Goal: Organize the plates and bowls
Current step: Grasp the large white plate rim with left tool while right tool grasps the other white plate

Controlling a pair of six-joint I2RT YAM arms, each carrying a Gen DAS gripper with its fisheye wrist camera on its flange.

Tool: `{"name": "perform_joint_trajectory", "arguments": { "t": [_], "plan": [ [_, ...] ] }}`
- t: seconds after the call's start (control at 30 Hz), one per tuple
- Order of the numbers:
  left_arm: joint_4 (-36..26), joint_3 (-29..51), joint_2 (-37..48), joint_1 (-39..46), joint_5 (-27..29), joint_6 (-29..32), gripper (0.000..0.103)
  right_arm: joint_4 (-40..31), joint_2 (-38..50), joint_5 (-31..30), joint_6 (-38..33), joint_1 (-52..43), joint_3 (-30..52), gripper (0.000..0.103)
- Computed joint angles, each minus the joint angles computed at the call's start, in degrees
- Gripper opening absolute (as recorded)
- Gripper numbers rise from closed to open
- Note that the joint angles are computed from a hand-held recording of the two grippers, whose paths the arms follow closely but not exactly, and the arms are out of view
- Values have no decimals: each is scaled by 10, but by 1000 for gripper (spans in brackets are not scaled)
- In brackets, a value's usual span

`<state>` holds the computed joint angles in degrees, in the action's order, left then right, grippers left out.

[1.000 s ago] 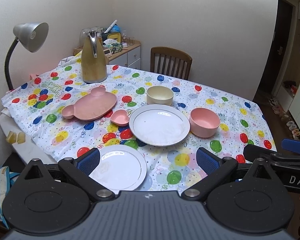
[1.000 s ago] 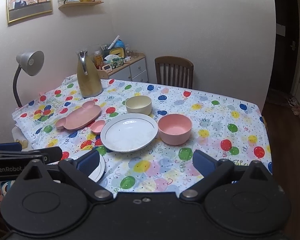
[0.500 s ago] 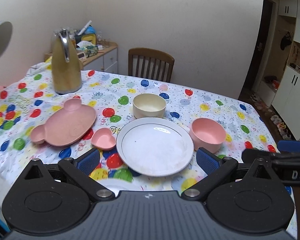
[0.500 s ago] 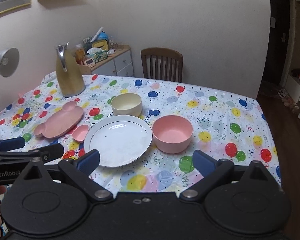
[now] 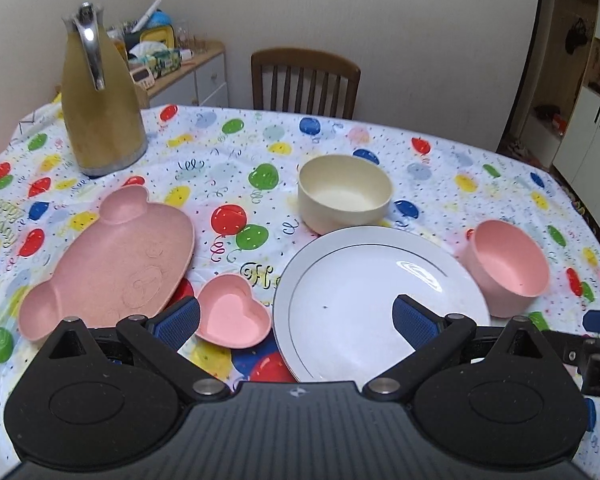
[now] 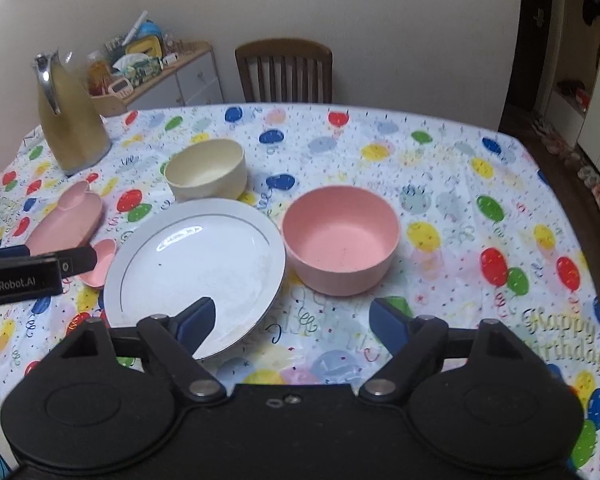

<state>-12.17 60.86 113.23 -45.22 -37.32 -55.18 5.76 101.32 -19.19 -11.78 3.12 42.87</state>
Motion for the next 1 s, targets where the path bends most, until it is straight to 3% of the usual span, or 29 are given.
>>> {"name": "perform_joint_trajectory", "arguments": {
  "t": [0.27,0.43,0.57,0.67,0.8,1.0],
  "plan": [
    [64,38,66,89,73,104,102,-4,98,42,43,50,70,74],
    [95,50,90,122,103,123,96,-44,151,48,72,60,129,61],
    [95,66,111,138,128,132,79,-69,178,44,91,61,160,55],
    [94,73,121,150,143,126,76,-76,183,40,96,61,166,50],
    [92,83,130,162,170,135,53,-88,191,28,106,59,177,38],
    [103,90,142,171,220,150,34,-113,209,12,110,55,200,25]
  ]
}}
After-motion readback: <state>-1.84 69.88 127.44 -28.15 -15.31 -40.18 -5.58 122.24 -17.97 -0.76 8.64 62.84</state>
